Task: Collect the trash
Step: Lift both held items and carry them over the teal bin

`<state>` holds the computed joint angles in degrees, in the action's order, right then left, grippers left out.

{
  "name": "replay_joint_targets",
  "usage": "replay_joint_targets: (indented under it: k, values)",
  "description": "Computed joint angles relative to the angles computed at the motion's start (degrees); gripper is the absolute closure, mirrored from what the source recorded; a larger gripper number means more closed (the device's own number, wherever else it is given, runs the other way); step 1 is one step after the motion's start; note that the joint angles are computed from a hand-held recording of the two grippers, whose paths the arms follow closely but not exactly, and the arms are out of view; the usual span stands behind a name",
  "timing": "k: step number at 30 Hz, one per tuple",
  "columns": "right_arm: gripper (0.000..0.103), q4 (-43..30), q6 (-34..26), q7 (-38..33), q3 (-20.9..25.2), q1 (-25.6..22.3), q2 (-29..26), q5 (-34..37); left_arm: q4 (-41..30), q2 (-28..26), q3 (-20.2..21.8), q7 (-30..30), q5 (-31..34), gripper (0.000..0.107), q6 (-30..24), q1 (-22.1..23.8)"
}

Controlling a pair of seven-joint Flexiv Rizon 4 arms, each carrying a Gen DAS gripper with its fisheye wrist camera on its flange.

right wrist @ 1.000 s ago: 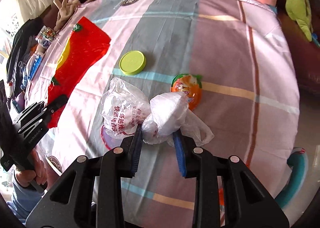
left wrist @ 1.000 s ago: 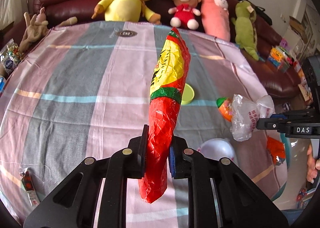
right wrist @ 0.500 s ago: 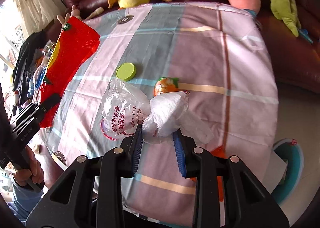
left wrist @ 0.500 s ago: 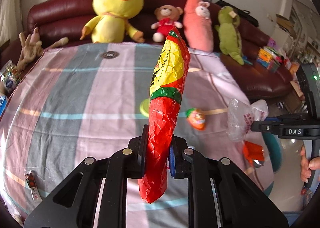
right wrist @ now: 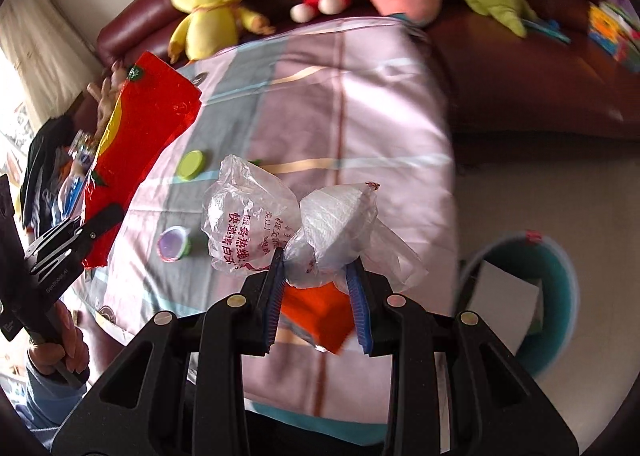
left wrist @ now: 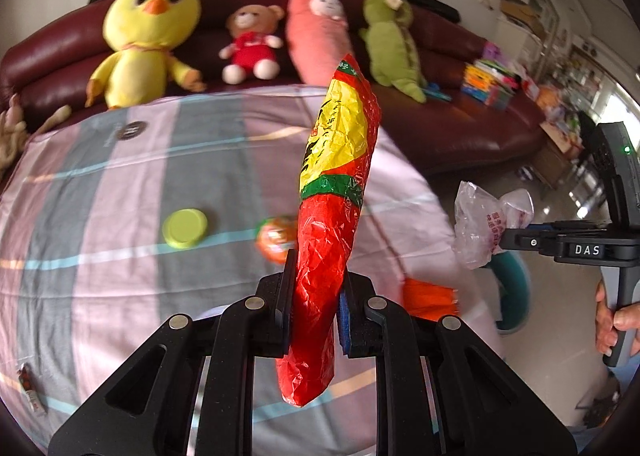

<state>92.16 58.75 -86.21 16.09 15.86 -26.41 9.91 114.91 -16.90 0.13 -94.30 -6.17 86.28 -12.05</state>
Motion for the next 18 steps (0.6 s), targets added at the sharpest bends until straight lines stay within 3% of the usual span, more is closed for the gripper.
replay_joint_targets:
  k: [18]
  values:
    - [0.074, 6.8, 3.5, -5.6, -0.4, -11.4, 2.2, 11.0, -19.2, -12.3, -1.1, -0.7, 4.5, 0.089, -12.5, -8.4]
